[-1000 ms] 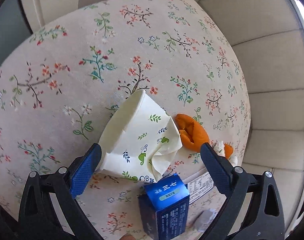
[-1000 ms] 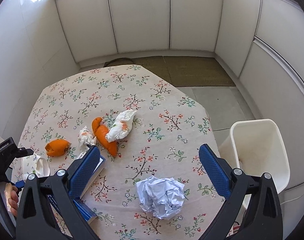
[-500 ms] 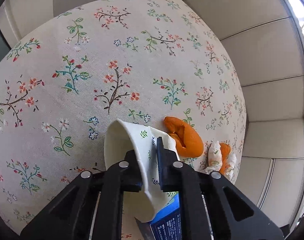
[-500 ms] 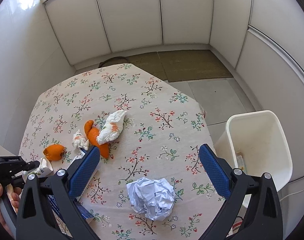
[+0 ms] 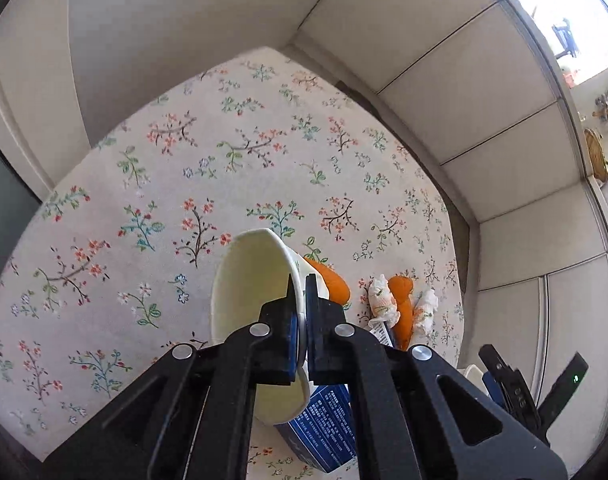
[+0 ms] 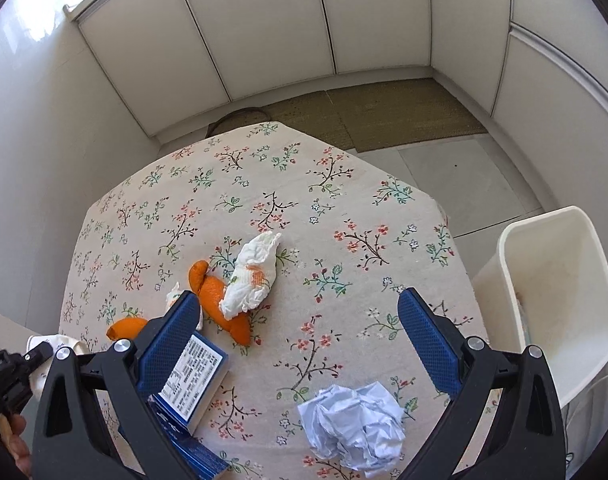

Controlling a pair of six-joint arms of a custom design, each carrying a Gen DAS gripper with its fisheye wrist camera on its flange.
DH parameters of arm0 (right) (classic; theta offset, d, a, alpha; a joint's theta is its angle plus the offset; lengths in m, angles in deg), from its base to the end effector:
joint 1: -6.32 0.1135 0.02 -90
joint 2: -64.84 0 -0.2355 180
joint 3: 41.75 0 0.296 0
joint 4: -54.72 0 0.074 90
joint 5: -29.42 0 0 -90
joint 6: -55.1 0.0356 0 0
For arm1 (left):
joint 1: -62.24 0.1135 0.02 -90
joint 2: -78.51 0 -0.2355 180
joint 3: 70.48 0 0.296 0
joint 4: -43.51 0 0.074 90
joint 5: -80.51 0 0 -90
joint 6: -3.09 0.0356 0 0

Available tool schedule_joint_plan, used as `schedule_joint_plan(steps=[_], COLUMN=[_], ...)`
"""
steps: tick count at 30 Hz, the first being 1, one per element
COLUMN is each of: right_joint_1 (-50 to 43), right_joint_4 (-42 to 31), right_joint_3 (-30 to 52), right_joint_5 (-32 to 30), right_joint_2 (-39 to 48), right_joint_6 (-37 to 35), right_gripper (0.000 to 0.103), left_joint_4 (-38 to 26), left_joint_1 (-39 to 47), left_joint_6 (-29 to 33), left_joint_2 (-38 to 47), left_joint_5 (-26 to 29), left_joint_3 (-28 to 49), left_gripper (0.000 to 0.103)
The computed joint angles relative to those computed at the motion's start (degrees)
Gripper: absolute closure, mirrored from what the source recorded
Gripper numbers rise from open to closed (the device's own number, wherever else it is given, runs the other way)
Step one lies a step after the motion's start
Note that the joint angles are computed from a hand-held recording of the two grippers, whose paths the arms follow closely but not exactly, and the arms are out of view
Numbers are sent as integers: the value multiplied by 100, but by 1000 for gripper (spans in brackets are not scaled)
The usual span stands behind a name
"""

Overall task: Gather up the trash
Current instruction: 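Grasp the white tissue with the right tool while the left tool holds the paper cup, then carry the tissue in the right tool and cup in the left tool to the bin, release both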

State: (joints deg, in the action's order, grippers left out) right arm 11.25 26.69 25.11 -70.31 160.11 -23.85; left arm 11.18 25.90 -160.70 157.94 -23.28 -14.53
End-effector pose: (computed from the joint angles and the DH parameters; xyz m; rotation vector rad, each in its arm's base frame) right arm 0.3604 0.0371 0.1163 0.0712 2.5660 0.3239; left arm 0.2542 -0.1765 0.1373 -0.9151 2.4021 -0.4698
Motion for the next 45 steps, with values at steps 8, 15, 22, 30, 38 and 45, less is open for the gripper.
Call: schedule_joint_plan(steps=[8,15,22,30,38,45], right_joint_1=[15,297,448,528,531,160], right_joint_4=[-273,-271,-116,86,327,270], right_joint_3=[1337,1961,2010,1396,409,-297], right_joint_5=[-414,-269,-427,-403,-349,-410], right_joint_2=[1779,2588,2675,1896,395,-878], right_joint_6=[746,1031,659,464,268,45], right_gripper=[7,10,64,65,65,65], left_joint_4=[-510,-618,-697,-652,-720,-591], left_joint_1=[-489,-521,-550,-562,-808,-1067], left_joint_6=[450,521,497,448,398,326], left_joint_2=[-257,-155,-117,-183,-30,182], left_joint_5=[-473,-534,-556,-664,-958,-1175], left_joint_3=[371,478,499,488,799,1118], left_gripper=[100,100,100,100,100,100])
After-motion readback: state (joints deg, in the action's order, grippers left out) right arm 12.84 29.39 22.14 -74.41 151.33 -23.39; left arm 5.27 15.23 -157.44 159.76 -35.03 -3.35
